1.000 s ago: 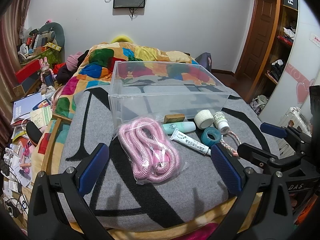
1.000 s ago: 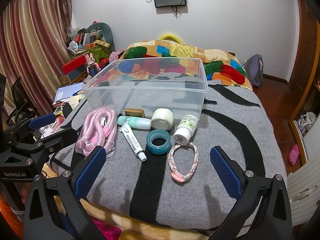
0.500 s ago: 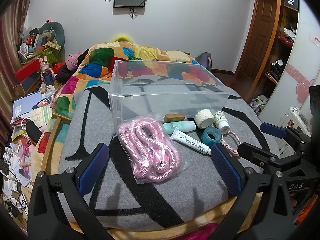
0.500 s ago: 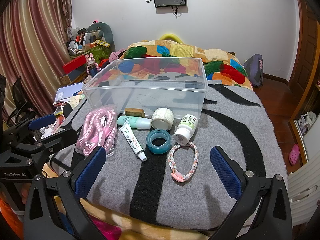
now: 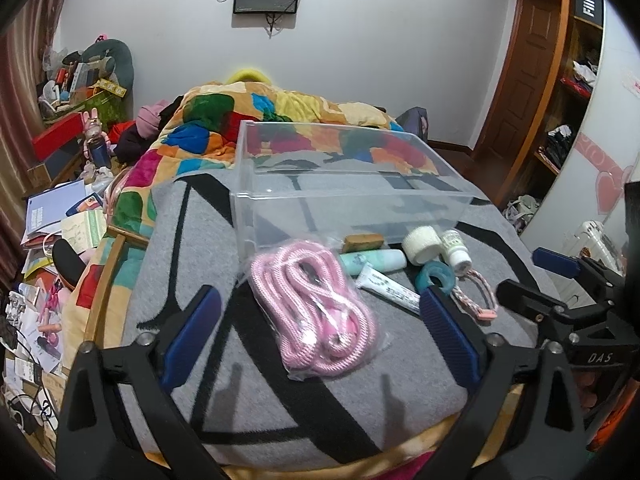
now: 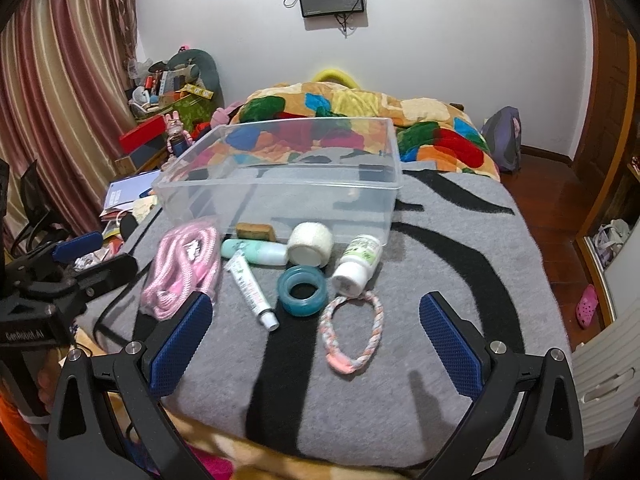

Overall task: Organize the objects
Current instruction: 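Grasp the bagged pink rope with the left tool while the right tool grasps the white pill bottle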

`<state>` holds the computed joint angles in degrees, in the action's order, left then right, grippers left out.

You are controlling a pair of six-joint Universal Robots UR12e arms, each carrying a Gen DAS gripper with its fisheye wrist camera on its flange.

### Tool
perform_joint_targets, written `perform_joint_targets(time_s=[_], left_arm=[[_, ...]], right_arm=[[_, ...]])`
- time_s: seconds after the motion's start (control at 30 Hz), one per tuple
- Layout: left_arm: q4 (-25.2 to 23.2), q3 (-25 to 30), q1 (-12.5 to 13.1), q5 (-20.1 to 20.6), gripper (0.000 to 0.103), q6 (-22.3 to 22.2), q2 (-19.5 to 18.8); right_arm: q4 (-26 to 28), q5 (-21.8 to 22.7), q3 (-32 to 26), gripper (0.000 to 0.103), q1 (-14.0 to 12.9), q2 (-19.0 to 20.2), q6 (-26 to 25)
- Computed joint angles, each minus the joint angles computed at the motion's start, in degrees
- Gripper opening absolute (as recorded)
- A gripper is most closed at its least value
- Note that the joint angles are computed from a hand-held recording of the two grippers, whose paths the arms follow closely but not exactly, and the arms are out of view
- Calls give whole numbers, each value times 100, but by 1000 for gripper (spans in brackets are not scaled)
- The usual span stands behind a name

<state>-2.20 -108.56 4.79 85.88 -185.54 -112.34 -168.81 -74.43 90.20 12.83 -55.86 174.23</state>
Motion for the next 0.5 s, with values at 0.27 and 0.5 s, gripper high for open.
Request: perform_joint_targets(time_s=[0.27,0.5], left_arm=[[-873,432,54,-71,96,-111,-253],[-1454,754,-18,63,99,-307,-551]], right_arm=[[185,-288,-439,88,-39,285,212],[752,-268,-925,67,-52,598,374]])
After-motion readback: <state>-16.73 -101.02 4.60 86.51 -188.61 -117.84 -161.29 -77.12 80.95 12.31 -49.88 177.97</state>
